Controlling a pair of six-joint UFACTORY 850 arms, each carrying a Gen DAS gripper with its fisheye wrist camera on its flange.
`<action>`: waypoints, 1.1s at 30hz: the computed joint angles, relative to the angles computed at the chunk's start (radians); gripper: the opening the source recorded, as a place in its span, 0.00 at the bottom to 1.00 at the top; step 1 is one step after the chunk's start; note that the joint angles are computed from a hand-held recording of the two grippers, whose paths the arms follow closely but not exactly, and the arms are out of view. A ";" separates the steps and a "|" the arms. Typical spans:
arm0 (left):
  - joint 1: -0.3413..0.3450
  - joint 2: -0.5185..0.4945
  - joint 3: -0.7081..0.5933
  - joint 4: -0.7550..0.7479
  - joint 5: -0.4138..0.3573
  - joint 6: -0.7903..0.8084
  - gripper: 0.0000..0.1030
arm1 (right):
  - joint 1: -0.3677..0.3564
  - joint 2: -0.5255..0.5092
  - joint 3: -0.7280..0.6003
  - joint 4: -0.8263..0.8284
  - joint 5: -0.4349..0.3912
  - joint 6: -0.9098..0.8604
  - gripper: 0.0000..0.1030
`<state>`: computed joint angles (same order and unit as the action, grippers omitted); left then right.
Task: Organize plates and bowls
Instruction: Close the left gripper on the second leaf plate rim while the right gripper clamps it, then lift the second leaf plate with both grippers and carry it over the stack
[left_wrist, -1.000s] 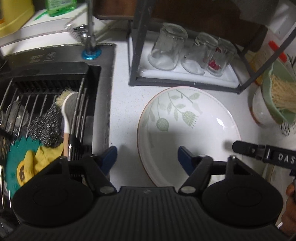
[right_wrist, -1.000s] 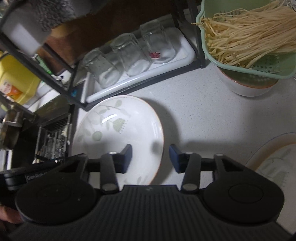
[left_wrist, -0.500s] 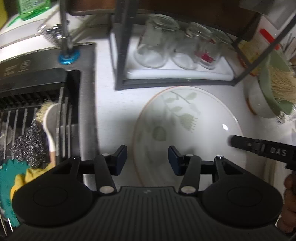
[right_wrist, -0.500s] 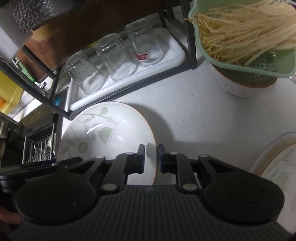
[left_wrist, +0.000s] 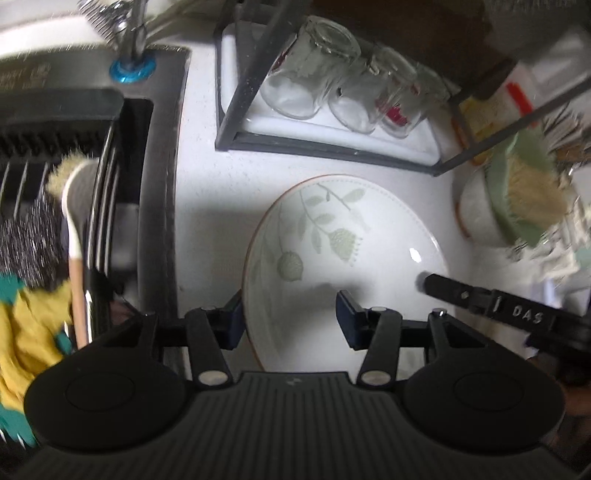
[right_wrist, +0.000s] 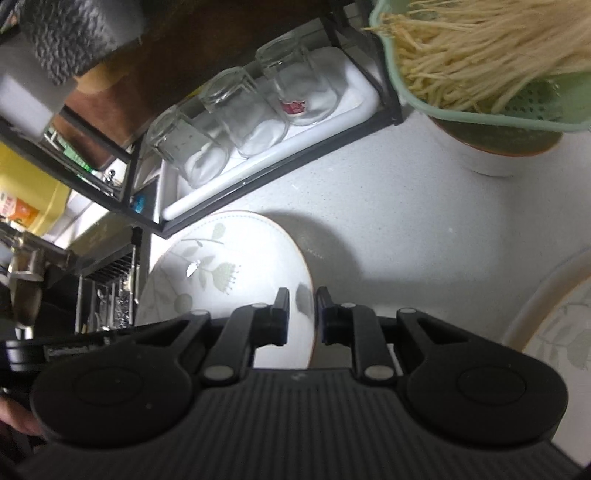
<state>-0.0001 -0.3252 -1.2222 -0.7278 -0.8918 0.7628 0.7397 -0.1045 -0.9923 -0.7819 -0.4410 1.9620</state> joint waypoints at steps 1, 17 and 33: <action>0.004 0.011 0.008 -0.005 -0.008 0.001 0.54 | 0.000 0.015 0.011 -0.010 0.009 0.018 0.18; -0.046 0.245 0.129 -0.070 -0.042 -0.063 0.54 | 0.054 0.281 0.139 0.017 -0.077 -0.003 0.18; -0.209 0.434 0.222 -0.049 0.036 -0.222 0.54 | 0.101 0.569 0.263 0.046 -0.169 -0.046 0.18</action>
<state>-0.2088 0.1084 -1.0004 -0.7765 -0.8556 0.5409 0.8407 0.4647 -0.7292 -0.7355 -0.6100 1.9163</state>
